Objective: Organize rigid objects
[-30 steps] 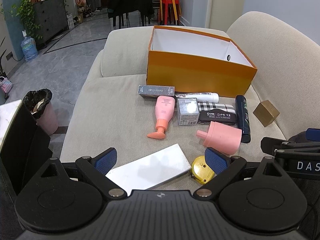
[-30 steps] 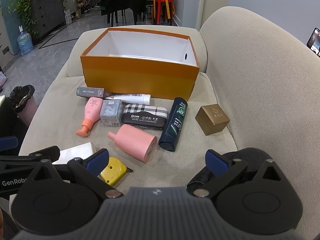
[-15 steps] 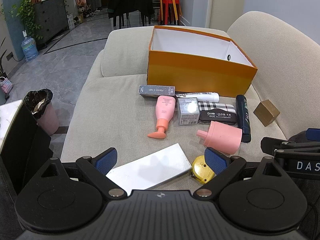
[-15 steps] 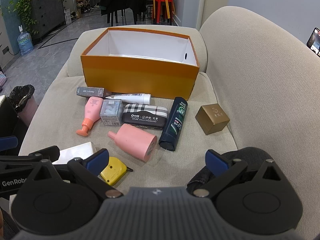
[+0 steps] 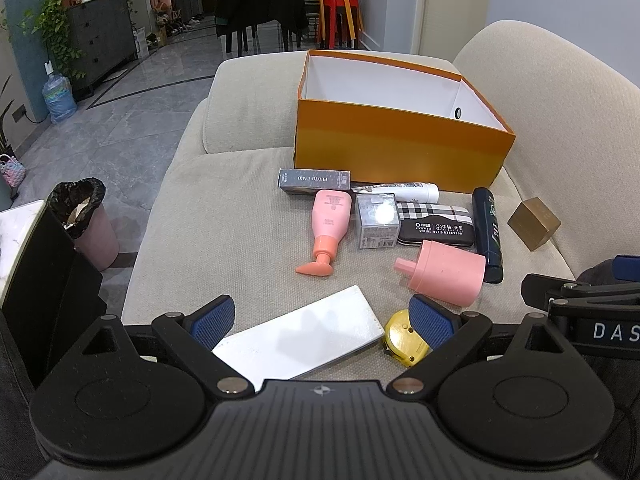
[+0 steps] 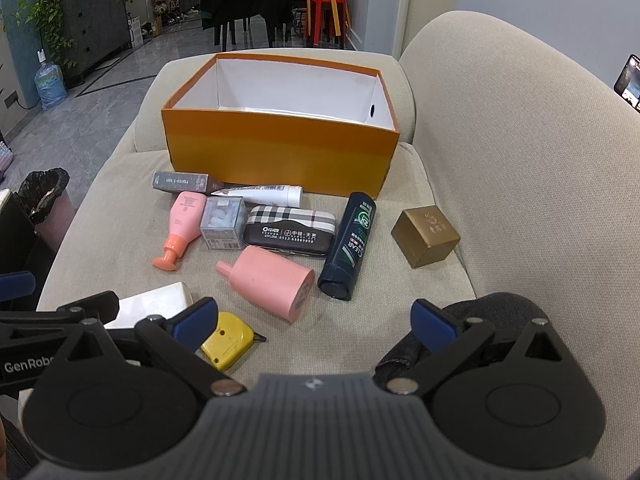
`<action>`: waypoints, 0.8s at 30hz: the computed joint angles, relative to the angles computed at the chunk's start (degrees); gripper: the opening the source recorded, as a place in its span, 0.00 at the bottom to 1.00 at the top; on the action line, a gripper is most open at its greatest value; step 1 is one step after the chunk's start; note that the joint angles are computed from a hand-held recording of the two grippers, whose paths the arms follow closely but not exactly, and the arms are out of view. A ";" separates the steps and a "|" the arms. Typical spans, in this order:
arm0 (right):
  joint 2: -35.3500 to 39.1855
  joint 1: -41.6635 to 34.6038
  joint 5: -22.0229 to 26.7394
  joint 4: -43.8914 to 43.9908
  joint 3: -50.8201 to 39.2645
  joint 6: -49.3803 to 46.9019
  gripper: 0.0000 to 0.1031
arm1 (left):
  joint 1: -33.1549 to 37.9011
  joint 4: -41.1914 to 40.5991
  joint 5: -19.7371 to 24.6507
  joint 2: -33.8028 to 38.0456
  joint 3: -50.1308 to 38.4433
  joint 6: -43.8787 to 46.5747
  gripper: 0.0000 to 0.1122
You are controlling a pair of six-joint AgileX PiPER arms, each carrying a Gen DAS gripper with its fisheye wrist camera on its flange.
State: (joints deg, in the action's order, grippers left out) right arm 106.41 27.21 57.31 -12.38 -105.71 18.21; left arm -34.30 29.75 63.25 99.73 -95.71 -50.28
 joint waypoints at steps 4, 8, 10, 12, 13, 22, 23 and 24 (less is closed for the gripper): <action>0.24 -0.06 -0.14 0.20 0.33 -0.54 0.97 | 0.93 -1.20 -2.61 -1.18 2.78 0.89 0.92; 1.27 -0.31 0.36 0.48 -0.39 -1.39 0.98 | 2.15 -2.82 -3.63 -1.01 3.46 2.48 0.92; 1.64 -0.67 0.53 0.95 -0.76 -1.77 0.97 | 2.53 -3.26 -4.08 -0.85 3.72 3.52 0.92; 2.10 -1.13 0.61 1.68 -1.20 -2.37 0.98 | 2.97 -3.50 -4.24 -0.17 3.41 4.85 0.92; 2.46 -1.35 0.68 1.98 -1.53 -2.71 0.98 | 3.19 -3.43 -4.50 -0.07 3.68 5.28 0.92; 7.35 -4.79 2.75 5.49 -7.18 -7.69 0.98 | 5.89 -3.66 -10.17 0.79 8.45 12.93 0.92; 8.19 -5.18 3.44 5.87 -8.35 -8.40 0.98 | 6.05 -3.71 -10.78 1.01 8.95 14.13 0.92; 8.94 -5.57 4.01 6.43 -9.46 -9.23 0.98 | 6.16 -3.54 -11.26 1.22 9.57 15.08 0.92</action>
State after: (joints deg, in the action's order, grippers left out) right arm 115.35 21.64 61.32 -5.95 -115.17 8.98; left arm -28.14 26.20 51.99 100.95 -86.14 -35.20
